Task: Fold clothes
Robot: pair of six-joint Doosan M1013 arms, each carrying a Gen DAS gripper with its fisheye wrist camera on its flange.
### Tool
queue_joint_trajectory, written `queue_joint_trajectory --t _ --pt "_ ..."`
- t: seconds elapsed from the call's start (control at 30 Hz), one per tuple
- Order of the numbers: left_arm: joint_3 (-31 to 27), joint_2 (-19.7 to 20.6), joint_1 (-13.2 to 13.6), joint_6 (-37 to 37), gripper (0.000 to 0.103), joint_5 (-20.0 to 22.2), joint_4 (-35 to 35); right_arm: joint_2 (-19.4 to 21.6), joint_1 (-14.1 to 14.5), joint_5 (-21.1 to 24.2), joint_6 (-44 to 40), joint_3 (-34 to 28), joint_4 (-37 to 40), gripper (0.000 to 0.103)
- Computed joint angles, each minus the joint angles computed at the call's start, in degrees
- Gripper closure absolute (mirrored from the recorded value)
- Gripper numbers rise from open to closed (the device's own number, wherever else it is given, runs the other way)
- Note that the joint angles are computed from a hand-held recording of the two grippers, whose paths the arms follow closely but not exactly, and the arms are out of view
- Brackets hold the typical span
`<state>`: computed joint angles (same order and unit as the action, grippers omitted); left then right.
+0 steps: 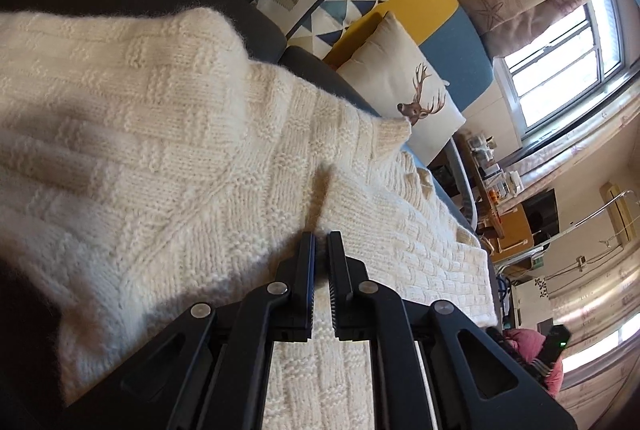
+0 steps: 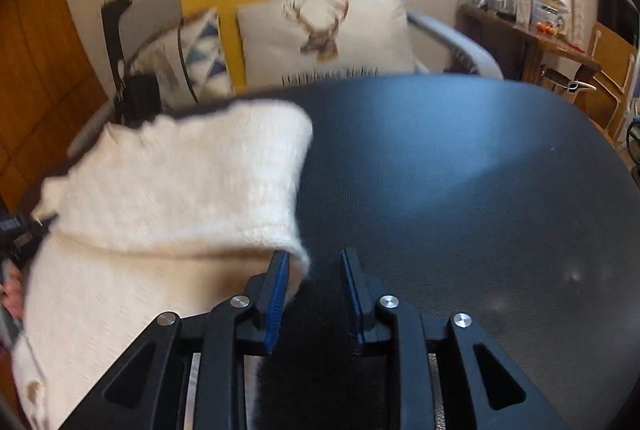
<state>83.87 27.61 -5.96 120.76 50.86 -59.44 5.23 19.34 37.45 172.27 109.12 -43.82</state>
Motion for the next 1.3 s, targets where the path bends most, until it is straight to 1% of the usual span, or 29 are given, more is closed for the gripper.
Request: queue_joint_trajectory --t 0.1,0.17,0.23,0.33,0.43,0.47,0.5,0.53,0.57,0.6,0.63,0.7,0.77,0.8,0.87,0.93,1.0,1.03,1.07,1.17,1.23,1.3 --pt "0.56 -0.04 0.20 0.63 0.095 -0.35 -1.73 -1.31 0.17 -2.74 6.55 0.73 -5.81 0.078" --pt "0.84 -0.19 0.15 0.95 0.095 -0.77 -2.00 -1.32 -0.55 -5.18 6.20 -0.03 -6.85 0.078" --pt "1.03 -0.29 0.05 1.34 0.094 -1.09 -2.16 0.25 -1.48 -5.12 -1.01 -2.92 -3.01 0.080" --pt "1.23 -0.24 0.13 2.10 0.094 -1.00 -3.21 3.87 -3.19 -4.24 -14.67 -8.23 5.32 0.081" --pt "1.51 -0.35 0.24 2.91 0.094 -1.15 -3.76 8.20 -4.90 -0.51 -27.48 -13.18 16.08 0.081" --pt "1.59 -0.40 0.19 3.10 0.094 -1.31 -3.78 9.33 -5.40 0.84 -30.08 -14.21 18.63 0.081" --pt "1.63 -0.44 0.13 3.23 0.094 -1.47 -3.74 10.45 -5.43 3.61 -30.61 -15.21 18.40 0.082" --pt "1.63 -0.43 0.11 3.39 0.094 -1.49 -3.75 11.60 -5.14 7.48 -29.40 -16.07 16.09 0.085" --pt "1.65 -0.38 0.15 3.67 0.094 -1.30 -3.85 11.83 -5.12 8.35 -27.64 -15.63 14.59 0.085" --pt "1.65 -0.32 0.18 3.96 0.094 -1.02 -4.02 11.79 -5.16 8.17 -25.51 -14.79 13.06 0.085" --pt "1.65 -0.27 0.20 4.14 0.094 -0.88 -4.18 11.02 -5.28 5.40 -22.30 -13.09 11.37 0.085" --pt "1.64 -0.16 0.31 4.37 0.094 -0.60 -4.72 10.53 -5.17 3.53 -19.54 -11.83 9.71 0.084" --pt "1.68 -0.05 0.46 4.62 0.094 -0.29 -5.43 10.47 -4.96 4.13 -21.56 -12.47 10.33 0.084" --pt "1.73 -0.05 0.51 4.75 0.094 -0.23 -5.62 10.22 -4.93 3.47 -22.01 -12.50 10.35 0.084" --pt "1.70 0.01 0.57 4.86 0.094 -0.10 -5.94 8.57 -5.22 -3.39 -19.01 -11.03 8.00 0.084" --pt "1.77 0.04 0.65 5.05 0.094 0.03 -6.22 9.02 -4.97 -4.91 -21.27 -12.03 7.27 0.084" --pt "1.93 -0.02 0.67 5.29 0.094 -0.03 -6.42 11.41 -5.23 -1.59 -31.19 -15.30 13.41 0.084" --pt "1.99 -0.02 0.70 5.44 0.094 -0.05 -6.53 12.84 -5.37 1.37 -34.42 -17.00 15.44 0.084" --pt "2.03 -0.01 0.73 5.58 0.094 -0.04 -6.64 14.06 -5.46 3.81 -35.17 -18.27 15.68 0.084" --pt "2.18 -0.12 0.67 5.88 0.094 -0.39 -6.55 15.26 -6.37 4.28 -28.90 -18.71 13.49 0.084" --pt "2.23 -0.13 0.67 5.94 0.094 -0.42 -6.67 15.41 -6.51 3.59 -23.63 -18.53 11.63 0.084" --pt "2.27 -0.13 0.72 5.94 0.094 -0.28 -6.94 14.96 -6.39 3.01 -24.87 -18.22 11.81 0.083"
